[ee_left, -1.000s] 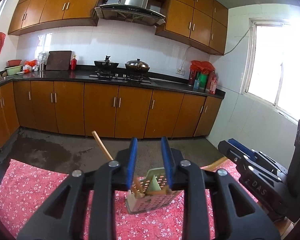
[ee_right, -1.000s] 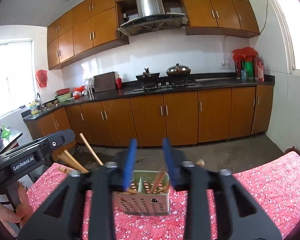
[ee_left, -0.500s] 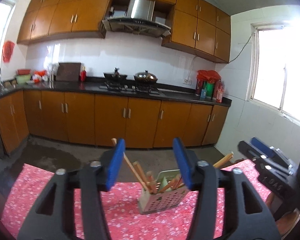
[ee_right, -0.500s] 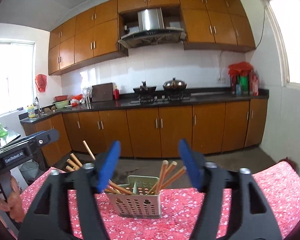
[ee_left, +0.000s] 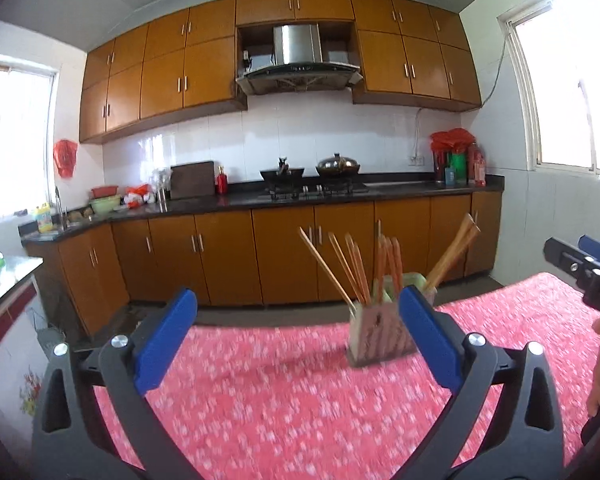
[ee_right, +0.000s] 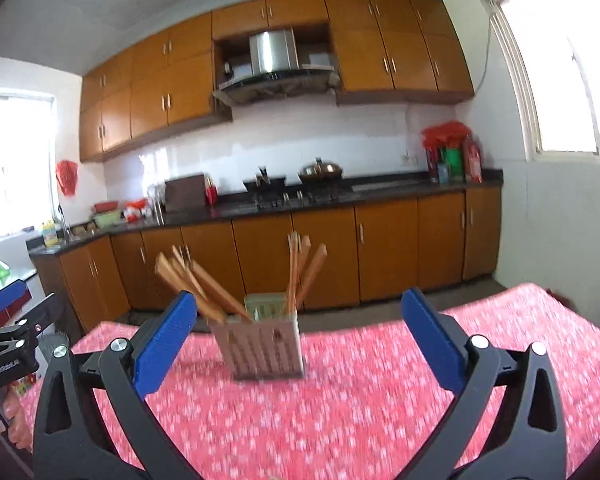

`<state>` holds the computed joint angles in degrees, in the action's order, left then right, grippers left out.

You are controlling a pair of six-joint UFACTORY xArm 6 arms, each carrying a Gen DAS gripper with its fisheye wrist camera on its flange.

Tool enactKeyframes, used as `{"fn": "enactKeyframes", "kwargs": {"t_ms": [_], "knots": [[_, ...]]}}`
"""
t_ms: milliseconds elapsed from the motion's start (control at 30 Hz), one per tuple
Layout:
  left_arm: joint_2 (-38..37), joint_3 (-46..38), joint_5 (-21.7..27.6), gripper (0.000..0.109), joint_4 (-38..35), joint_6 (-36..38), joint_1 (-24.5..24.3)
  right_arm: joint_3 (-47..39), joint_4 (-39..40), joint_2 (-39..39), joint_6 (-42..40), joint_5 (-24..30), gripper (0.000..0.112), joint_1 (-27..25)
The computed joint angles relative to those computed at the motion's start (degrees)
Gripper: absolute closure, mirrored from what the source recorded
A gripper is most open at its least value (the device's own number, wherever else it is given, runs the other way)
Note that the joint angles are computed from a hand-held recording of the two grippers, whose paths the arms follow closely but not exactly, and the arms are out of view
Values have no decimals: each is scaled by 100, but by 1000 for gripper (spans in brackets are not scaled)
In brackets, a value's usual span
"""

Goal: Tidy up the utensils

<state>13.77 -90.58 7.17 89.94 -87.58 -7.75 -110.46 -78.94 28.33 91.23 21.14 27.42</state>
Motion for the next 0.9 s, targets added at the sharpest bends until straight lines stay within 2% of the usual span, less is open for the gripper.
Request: {"fn": "enactKeyframes", "kwargs": {"t_ms": [100, 233, 367, 533, 900], "knots": [[-335, 502, 58, 9, 649, -753, -51, 641, -87, -335, 91, 141, 11, 116], [-782, 1200, 281, 9, 1642, -1798, -185, 1336, -121, -666, 8, 744, 11, 399], [-1015, 1647, 607, 9, 2288, -2318, -324, 1904, -657, -910, 681, 791, 11, 520], [-1040, 1929, 665, 9, 2109, -2164, -393, 2227, -791, -999, 1164, 652, 11, 534], [-995, 2089, 413, 9, 2016, -2545, -334, 2549, -581, -1087, 998, 775, 11, 655]]}}
